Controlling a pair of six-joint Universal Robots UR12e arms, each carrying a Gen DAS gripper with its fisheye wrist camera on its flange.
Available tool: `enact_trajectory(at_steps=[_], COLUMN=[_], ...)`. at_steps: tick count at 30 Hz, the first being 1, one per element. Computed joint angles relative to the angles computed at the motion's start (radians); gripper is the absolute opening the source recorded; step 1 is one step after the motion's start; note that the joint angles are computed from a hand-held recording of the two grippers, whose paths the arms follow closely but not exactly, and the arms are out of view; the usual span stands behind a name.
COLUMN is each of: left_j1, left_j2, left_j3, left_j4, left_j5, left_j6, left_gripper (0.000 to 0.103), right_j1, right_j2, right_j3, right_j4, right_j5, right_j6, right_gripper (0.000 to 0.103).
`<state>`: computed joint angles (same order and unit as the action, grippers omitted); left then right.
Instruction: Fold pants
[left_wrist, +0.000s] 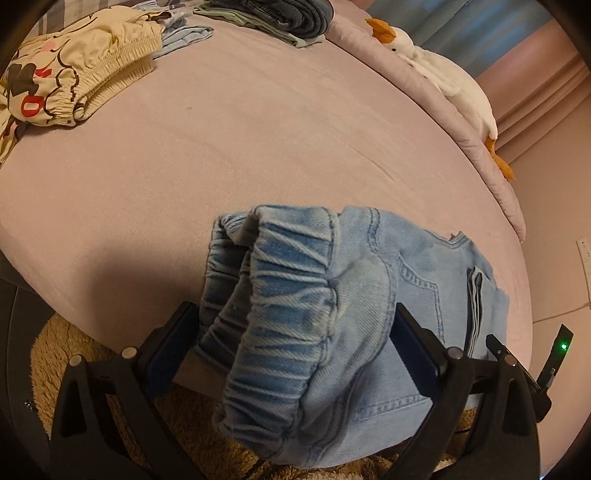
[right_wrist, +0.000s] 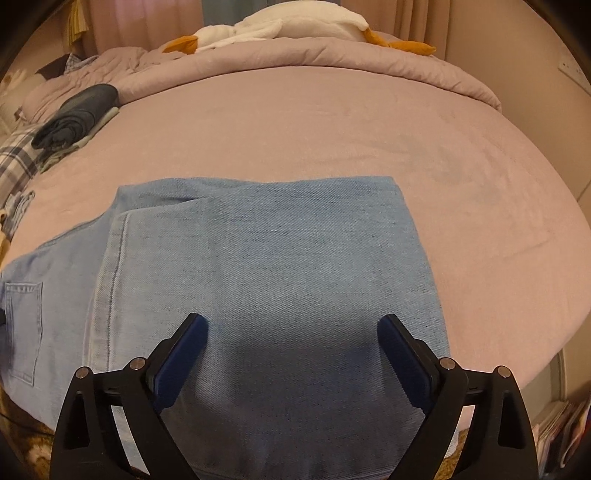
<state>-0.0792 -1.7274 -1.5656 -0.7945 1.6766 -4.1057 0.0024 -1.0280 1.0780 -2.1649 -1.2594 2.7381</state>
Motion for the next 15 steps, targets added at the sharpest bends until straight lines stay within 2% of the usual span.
enact_trajectory(at_steps=[10, 15], left_j1=[-0.008, -0.013], left_j2=[-0.002, -0.003], left_j3=[0.007, 0.012], left_j4=[-0.012, -0.031], left_j5=[0.023, 0.046], left_j6=[-0.018, -0.029], left_gripper=[0.1, 0.092], right_j1=[-0.003, -0.001], right_j2=[-0.015, -0.012], right_j3=[0.026, 0.023], right_j4=[-0.021, -0.022], right_j5=[0.002, -0.007], right_j6=[-0.001, 0.002], right_gripper=[0.094, 0.095])
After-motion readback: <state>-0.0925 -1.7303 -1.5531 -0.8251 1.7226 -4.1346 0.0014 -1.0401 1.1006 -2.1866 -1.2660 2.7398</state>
